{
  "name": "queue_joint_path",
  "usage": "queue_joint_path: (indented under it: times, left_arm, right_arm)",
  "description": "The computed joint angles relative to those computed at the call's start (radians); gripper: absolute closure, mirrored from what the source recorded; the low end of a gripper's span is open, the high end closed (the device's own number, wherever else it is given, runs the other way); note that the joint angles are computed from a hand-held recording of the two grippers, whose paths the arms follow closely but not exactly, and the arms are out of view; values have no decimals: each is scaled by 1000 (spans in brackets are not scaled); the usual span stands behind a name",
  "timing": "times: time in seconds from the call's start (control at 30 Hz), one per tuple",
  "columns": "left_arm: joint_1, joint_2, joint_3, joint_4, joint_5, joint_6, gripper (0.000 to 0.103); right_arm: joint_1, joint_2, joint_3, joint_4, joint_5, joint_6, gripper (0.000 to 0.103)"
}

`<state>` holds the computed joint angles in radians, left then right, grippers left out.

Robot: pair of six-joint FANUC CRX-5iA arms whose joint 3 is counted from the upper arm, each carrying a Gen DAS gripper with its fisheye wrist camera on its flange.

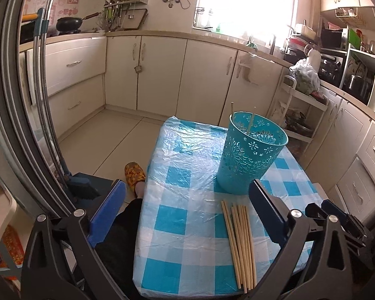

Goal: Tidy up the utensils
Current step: 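Bring both tools back down beside the remaining chopsticks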

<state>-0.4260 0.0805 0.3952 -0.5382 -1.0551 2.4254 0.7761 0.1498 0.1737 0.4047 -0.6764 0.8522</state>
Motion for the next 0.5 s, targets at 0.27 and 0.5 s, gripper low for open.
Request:
queue_joint_path:
  times: [0.27, 0.5]
  left_arm:
    - [-35, -23, 1, -31, -34, -23, 8]
    - [-39, -33, -10, -25, -47, -39, 8]
  right_arm:
    - [22, -22, -44, 20, -20, -9, 43]
    - [27, 7, -22, -12, -76, 32, 58]
